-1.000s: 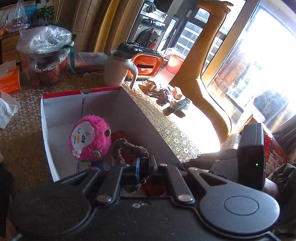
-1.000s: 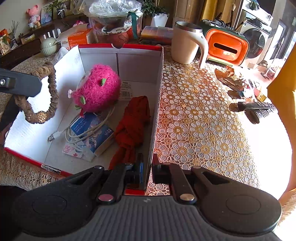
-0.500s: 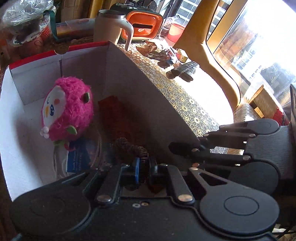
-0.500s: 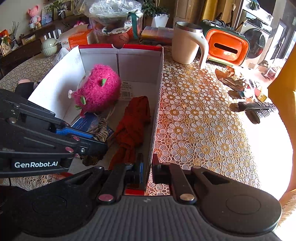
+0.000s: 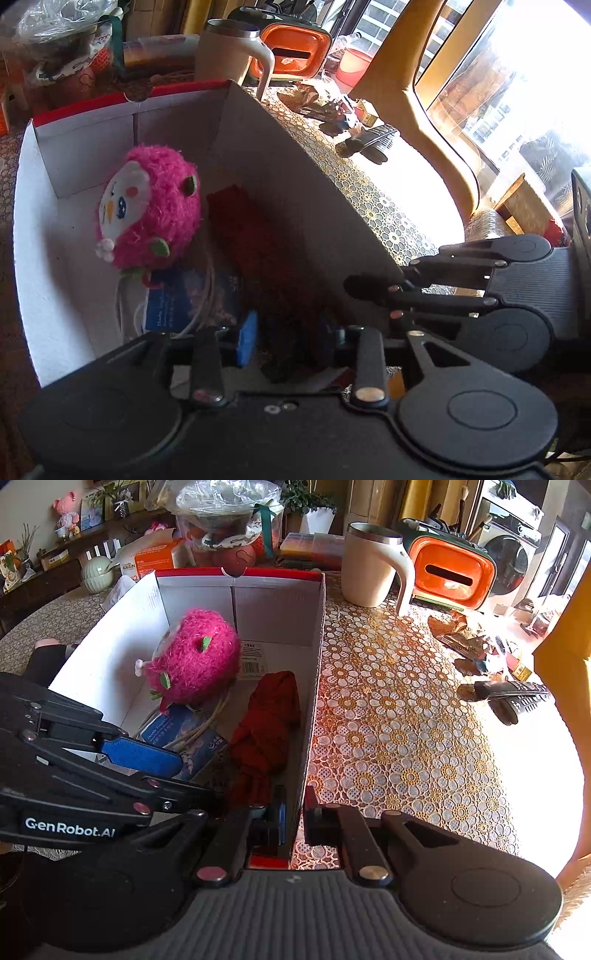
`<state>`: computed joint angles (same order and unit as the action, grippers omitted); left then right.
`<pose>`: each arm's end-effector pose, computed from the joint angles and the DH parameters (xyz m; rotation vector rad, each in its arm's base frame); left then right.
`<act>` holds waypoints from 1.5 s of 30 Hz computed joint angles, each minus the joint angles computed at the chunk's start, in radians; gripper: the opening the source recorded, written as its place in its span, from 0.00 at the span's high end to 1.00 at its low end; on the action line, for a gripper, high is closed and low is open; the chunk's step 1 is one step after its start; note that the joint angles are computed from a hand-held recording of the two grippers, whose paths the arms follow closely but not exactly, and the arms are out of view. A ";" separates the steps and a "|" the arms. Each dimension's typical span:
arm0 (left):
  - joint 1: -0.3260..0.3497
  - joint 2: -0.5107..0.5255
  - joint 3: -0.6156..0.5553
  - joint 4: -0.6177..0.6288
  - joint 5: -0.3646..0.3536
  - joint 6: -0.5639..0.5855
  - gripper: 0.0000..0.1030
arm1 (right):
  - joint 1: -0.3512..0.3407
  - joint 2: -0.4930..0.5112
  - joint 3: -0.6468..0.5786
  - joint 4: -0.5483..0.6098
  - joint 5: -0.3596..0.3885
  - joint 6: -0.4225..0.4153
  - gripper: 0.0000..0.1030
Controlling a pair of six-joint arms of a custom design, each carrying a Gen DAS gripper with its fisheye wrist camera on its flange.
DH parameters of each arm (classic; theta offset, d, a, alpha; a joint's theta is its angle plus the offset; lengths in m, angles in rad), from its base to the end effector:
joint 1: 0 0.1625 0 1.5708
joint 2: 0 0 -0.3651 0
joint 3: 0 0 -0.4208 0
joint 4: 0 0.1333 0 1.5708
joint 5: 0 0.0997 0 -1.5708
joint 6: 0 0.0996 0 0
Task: Organize objects
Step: 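Lower the scrunchie into the box and open the left gripper, then move the left gripper back to the black hat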
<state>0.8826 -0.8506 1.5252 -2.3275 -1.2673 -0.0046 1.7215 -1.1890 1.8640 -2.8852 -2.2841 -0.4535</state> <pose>-0.3038 -0.6262 0.0876 0.9458 2.7124 -0.2601 0.1559 -0.5726 0.2374 0.4099 -2.2606 0.6181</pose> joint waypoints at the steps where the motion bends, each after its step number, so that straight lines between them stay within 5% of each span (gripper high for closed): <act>1: -0.003 -0.013 0.010 -0.010 0.000 0.005 0.62 | 0.000 0.000 0.000 0.000 0.000 0.000 0.91; 7: -0.017 -0.117 0.071 -0.064 0.029 0.025 0.56 | 0.001 0.001 -0.001 0.001 -0.001 0.000 0.91; 15: -0.013 -0.279 0.140 -0.078 0.174 0.023 0.51 | 0.000 0.000 0.002 -0.002 0.000 -0.001 0.91; 22: 0.014 -0.372 0.176 -0.060 0.312 0.006 0.35 | 0.001 -0.001 0.004 -0.004 -0.009 -0.006 0.91; 32: 0.073 -0.377 0.212 -0.122 0.396 0.014 0.06 | 0.007 0.004 -0.002 0.002 -0.024 -0.003 0.91; 40: 0.145 -0.337 0.216 -0.138 0.416 -0.055 0.05 | 0.007 0.004 -0.002 0.003 -0.028 -0.003 0.91; 45: 0.168 -0.315 0.230 -0.200 0.435 -0.058 0.13 | 0.008 0.003 0.000 0.004 -0.029 -0.002 0.91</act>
